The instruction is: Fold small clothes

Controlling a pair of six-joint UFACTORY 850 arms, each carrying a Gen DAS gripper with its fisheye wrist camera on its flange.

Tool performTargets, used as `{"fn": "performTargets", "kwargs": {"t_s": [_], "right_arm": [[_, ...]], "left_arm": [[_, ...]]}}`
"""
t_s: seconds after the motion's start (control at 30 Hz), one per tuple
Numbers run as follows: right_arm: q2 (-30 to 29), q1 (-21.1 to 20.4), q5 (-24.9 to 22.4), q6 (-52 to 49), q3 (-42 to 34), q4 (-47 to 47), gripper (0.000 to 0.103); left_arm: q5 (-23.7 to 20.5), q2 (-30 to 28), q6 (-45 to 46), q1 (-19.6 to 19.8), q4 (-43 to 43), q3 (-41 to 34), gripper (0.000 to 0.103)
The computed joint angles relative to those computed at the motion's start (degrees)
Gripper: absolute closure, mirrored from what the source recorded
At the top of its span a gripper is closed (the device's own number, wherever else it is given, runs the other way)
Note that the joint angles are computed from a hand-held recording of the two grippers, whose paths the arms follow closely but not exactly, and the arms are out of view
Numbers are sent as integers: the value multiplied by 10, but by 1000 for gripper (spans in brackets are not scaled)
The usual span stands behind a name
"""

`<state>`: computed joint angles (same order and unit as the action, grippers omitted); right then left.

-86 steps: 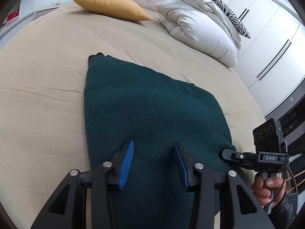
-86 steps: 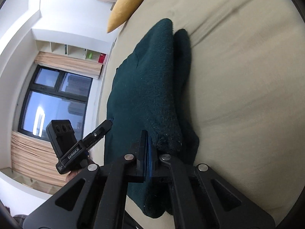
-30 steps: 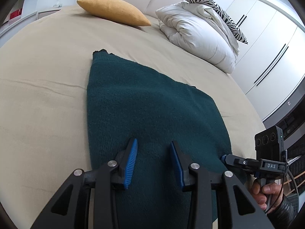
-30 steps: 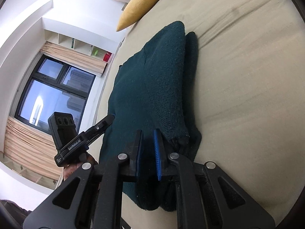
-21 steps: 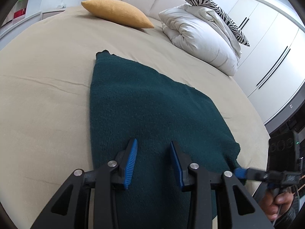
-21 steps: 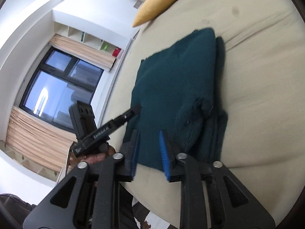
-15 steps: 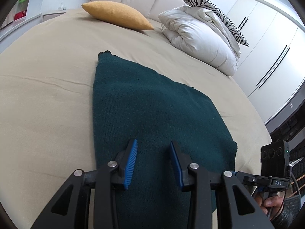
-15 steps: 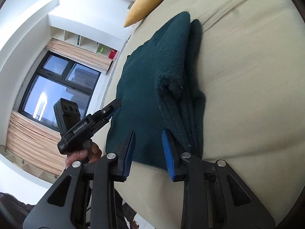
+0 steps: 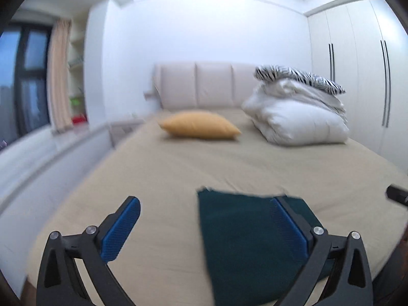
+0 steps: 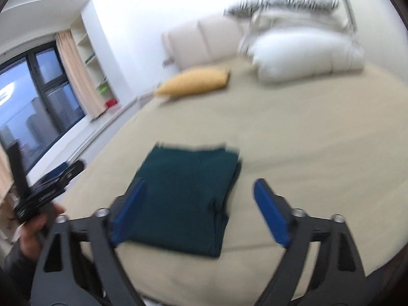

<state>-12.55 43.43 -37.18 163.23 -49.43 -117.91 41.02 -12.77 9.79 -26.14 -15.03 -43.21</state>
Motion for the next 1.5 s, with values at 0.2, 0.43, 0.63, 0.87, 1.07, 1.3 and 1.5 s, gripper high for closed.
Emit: {"fn": "performTargets", "kwargs": {"t_s": [0.2, 0.43, 0.63, 0.87, 1.07, 1.3, 1.5], "right_arm": [[8, 52, -165, -127, -31, 120, 0], [13, 53, -121, -151, -53, 135, 0], [-33, 36, -45, -260, -99, 249, 0], [-107, 6, 44, -335, -151, 339, 0], [-137, 9, 60, -395, -176, 407, 0], [-168, 12, 64, -433, -197, 446, 0], [-178, 11, 72, -452, -204, 466, 0]], "left_arm": [[18, 56, 71, -26, -112, 25, 0], [-88, 27, 187, -27, -259, -19, 0], [-156, -23, 186, -20, -265, -49, 0], [-199, -57, 204, -18, -290, -66, 0], [-210, -62, 212, -16, -301, -68, 0], [-214, -68, 220, -18, -302, -68, 0], [-217, -72, 214, -16, -293, -71, 0]]}}
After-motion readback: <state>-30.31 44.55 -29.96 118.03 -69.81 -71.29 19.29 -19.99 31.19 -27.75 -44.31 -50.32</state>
